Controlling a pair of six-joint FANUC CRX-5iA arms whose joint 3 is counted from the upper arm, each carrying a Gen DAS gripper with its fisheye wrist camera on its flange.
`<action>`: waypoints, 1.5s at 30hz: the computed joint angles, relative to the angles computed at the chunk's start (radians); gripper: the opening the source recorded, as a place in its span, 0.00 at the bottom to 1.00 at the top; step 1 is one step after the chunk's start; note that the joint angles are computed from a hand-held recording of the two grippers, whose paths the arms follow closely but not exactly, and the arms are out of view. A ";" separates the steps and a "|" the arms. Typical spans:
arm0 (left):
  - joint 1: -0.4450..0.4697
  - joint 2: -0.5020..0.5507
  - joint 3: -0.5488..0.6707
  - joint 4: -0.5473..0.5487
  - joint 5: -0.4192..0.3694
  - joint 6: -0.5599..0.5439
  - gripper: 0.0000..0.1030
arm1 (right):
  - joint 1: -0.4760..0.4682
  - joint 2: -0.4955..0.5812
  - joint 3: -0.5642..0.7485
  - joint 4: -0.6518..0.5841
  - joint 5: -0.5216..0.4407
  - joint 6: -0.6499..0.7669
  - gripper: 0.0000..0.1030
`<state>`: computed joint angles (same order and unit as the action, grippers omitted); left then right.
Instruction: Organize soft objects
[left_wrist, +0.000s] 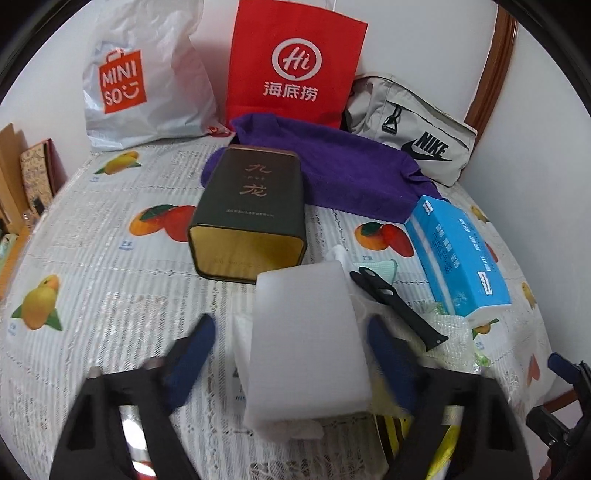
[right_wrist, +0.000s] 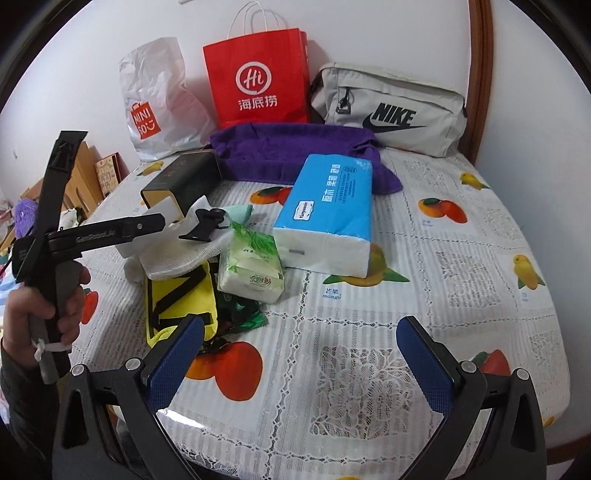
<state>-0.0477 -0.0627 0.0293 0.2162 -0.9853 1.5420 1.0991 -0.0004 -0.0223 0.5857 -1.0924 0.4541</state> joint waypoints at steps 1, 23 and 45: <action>0.009 -0.001 -0.012 0.034 0.007 -0.024 0.51 | -0.004 0.005 0.005 -0.009 0.005 0.007 1.00; 0.143 -0.121 -0.112 0.032 0.011 -0.008 0.49 | -0.079 0.205 0.263 -0.128 0.126 0.282 0.88; 0.218 -0.096 -0.184 0.232 0.041 -0.135 0.49 | -0.188 0.487 0.734 -0.513 -0.157 0.549 0.26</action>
<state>0.1704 -0.1584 -0.1544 0.4484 -0.9447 1.4071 0.9110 0.4866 0.7117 0.0727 -1.2490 1.0028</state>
